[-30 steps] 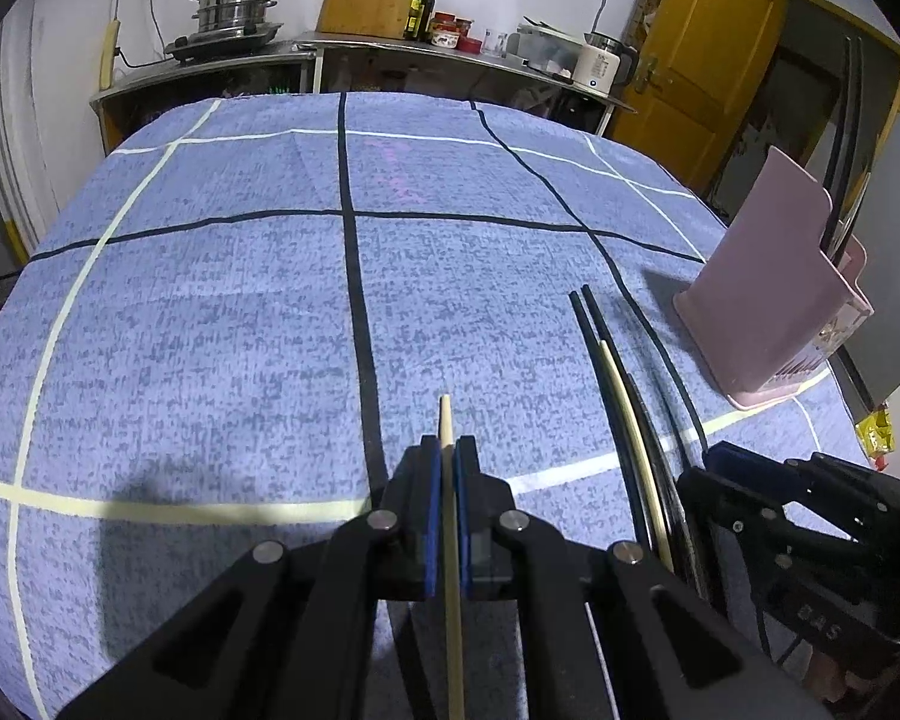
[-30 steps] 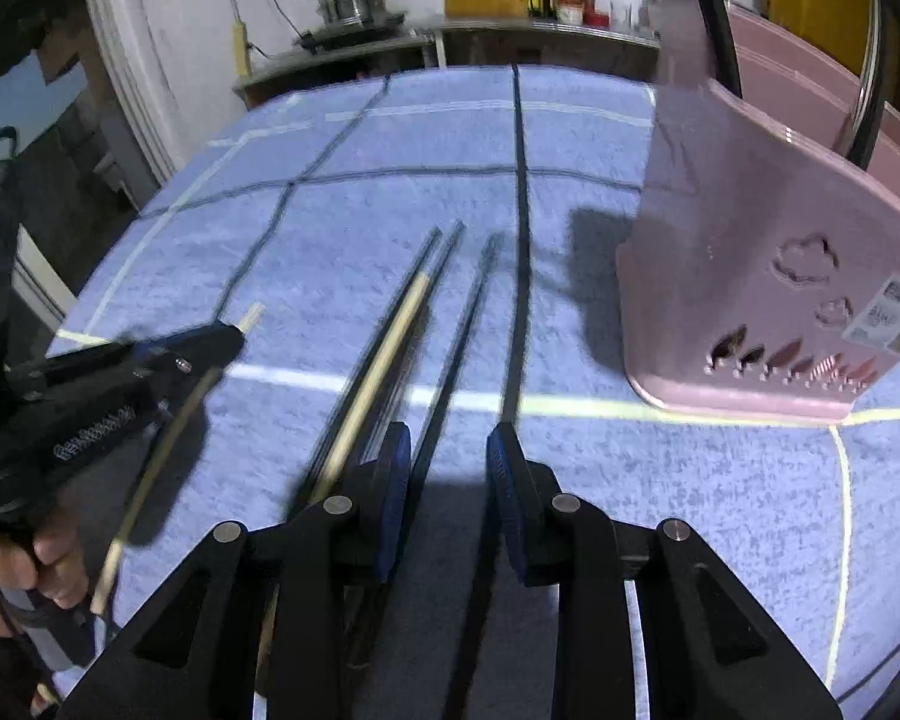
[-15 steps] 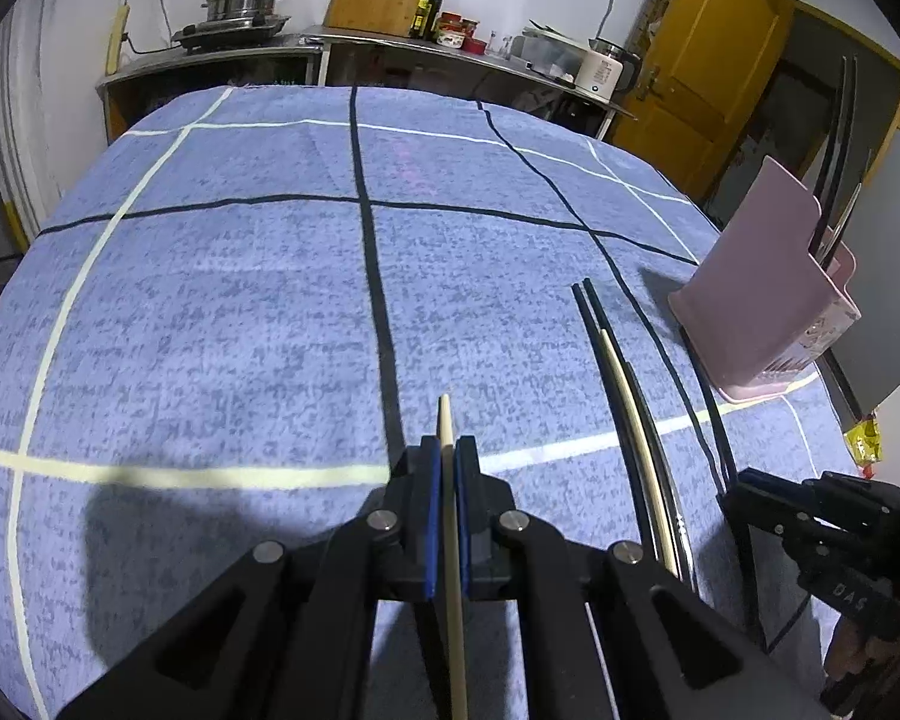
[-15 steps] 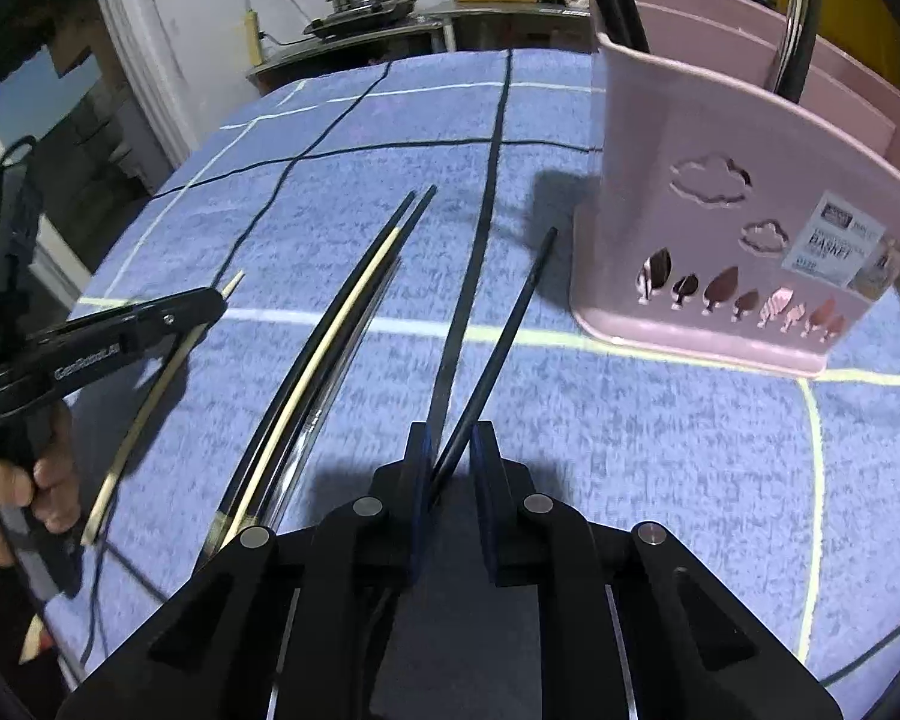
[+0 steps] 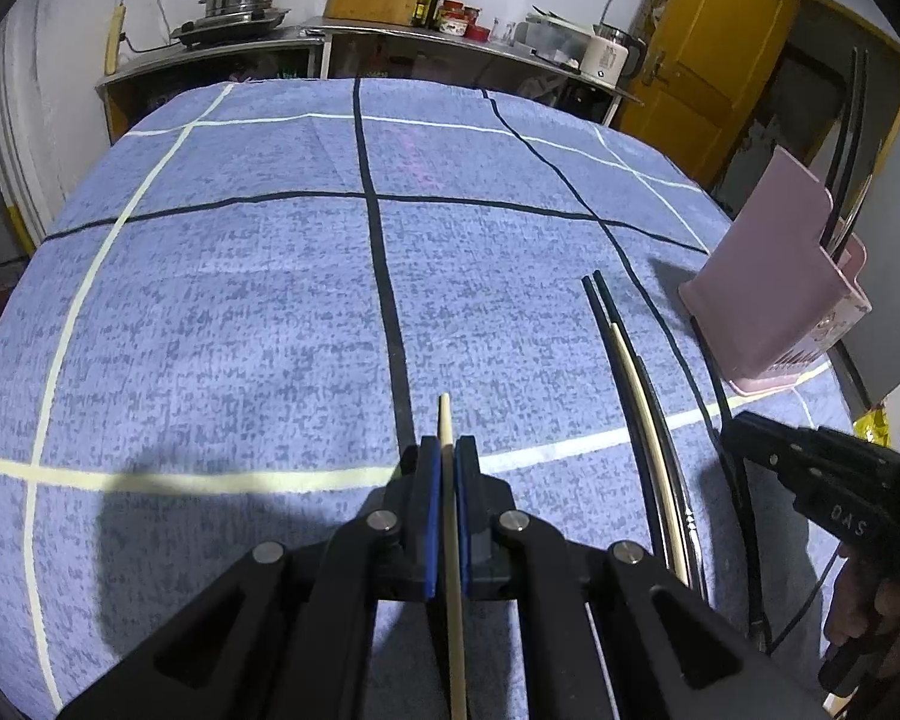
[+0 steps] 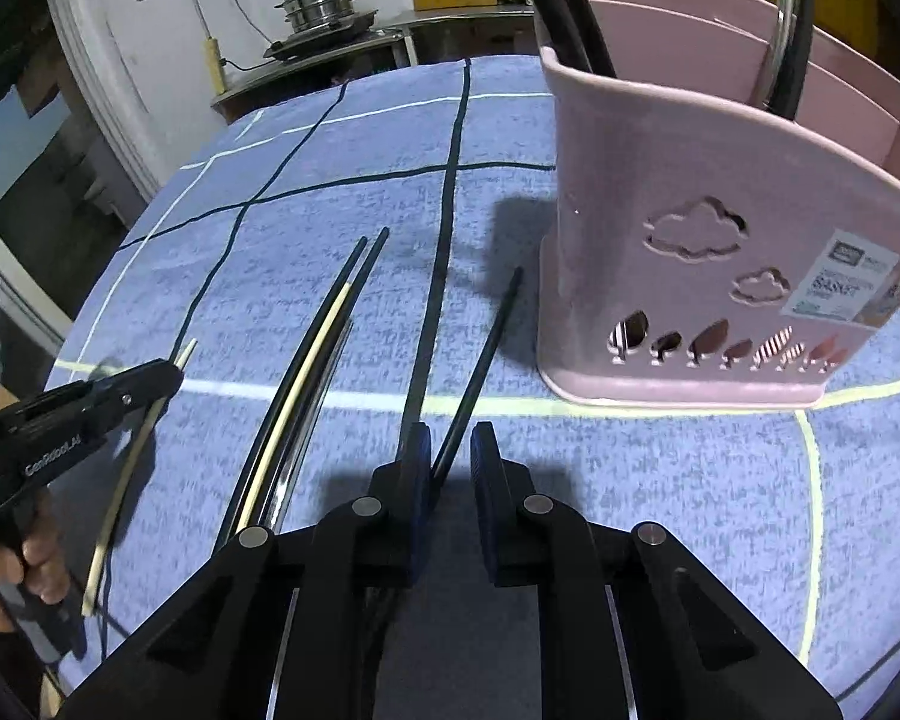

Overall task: Organize utensils
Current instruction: 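Close the left tool on a wooden chopstick while the right tool grasps a black chopstick, then lift both held chopsticks upright and carry them over the pink basket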

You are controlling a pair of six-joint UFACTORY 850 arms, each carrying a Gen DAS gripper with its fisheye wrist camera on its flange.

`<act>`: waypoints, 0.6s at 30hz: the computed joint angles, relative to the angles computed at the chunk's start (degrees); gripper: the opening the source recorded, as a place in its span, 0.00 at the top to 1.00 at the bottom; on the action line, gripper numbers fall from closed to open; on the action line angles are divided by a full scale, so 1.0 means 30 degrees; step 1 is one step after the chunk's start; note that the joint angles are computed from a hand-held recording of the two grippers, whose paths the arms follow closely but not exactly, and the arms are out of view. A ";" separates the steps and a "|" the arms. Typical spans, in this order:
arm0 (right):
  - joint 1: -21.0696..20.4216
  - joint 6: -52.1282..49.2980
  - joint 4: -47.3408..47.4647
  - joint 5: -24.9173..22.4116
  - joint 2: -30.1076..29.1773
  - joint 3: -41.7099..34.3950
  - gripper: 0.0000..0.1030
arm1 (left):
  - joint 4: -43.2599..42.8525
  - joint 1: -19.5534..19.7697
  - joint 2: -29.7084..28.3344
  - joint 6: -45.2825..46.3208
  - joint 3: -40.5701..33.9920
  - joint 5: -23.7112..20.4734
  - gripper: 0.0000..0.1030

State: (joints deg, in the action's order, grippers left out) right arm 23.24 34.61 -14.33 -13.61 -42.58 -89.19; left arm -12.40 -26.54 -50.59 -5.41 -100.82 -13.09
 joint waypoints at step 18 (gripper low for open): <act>-0.0127 -0.3179 0.3426 0.0145 -0.0569 -0.0969 0.94 | 0.4487 -0.0443 -0.1933 -0.1569 -0.4084 -0.4170 0.95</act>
State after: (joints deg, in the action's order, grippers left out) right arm 22.86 25.07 -4.05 -13.17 -44.29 -92.10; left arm 1.07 -27.87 -56.39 -10.12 -113.08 -25.61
